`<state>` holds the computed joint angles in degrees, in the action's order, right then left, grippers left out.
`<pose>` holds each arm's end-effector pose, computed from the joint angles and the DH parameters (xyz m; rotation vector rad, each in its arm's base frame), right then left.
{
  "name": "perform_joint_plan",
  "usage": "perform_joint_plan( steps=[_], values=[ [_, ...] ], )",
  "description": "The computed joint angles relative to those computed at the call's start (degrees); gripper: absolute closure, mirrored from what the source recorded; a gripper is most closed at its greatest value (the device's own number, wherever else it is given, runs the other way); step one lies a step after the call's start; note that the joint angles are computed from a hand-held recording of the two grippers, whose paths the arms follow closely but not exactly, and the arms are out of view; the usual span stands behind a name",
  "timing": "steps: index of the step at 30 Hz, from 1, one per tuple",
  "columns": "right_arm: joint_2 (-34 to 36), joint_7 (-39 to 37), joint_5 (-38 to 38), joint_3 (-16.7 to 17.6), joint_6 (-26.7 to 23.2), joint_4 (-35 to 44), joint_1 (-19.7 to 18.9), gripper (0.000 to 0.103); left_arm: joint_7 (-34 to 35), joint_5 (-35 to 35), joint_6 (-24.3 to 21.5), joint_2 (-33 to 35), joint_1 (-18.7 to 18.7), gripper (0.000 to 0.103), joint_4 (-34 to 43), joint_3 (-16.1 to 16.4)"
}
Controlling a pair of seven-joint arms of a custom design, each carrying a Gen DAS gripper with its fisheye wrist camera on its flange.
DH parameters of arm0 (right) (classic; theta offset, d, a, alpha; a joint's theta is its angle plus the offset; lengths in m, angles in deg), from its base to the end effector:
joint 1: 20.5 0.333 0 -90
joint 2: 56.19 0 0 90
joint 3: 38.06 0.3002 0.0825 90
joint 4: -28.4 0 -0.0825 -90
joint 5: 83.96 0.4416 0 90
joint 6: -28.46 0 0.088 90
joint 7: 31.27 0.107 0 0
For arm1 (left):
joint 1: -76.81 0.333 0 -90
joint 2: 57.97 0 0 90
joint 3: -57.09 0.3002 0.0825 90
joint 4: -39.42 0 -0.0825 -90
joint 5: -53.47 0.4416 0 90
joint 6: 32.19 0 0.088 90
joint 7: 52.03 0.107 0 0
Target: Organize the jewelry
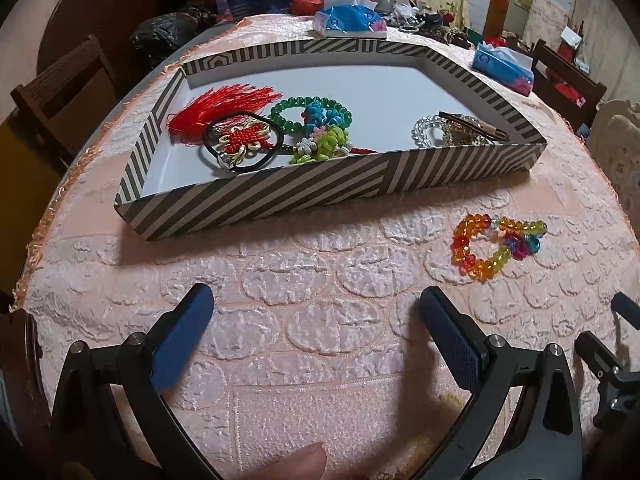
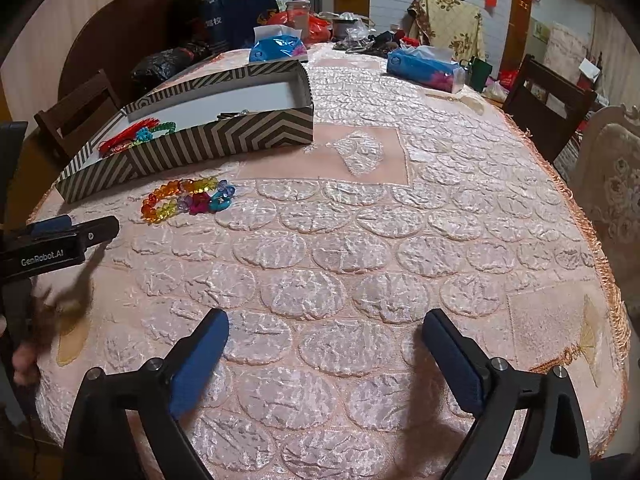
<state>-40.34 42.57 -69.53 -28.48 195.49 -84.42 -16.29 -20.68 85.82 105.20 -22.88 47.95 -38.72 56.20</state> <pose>0.6767 0.1446 0.3587 -2.0041 1.5177 -0.4656 0.7005 -0.3926 0.3723 -2.0100 1.6946 -0.5466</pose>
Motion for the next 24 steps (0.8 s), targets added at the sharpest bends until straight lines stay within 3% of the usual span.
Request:
perform_joint_plan(
  steps=[6,17,20,21,24],
  values=[
    [-0.1,0.4,-0.31,-0.17,-0.48,-0.05,0.16,0.006,-0.37,0.25,1.36,-0.95,0.07,0.0,-1.65,0.09],
    [-0.13,1.06,-0.86,-0.55,-0.81,-0.04,0.39,0.003,0.6,-0.43,-2.09,-1.54,-0.58,0.0,0.32,-0.53],
    [-0.54,4.54,-3.65,-2.55,-0.64,-0.12,1.79,0.004,0.42,0.11,-2.88,-2.52,-0.92,0.0,0.32,-0.87],
    [-1.07,5.11,-3.25,-2.22,0.21,-0.52,1.25,0.005,-0.18,0.64,-3.41,-2.83,-1.22,0.0,0.26,-0.75],
    [-3.1,-3.04,7.6,3.48,4.92,-2.01,-4.03,0.005,-0.78,0.73,-3.99,-3.61,-0.92,0.0,-0.25,-1.28]
  ],
)
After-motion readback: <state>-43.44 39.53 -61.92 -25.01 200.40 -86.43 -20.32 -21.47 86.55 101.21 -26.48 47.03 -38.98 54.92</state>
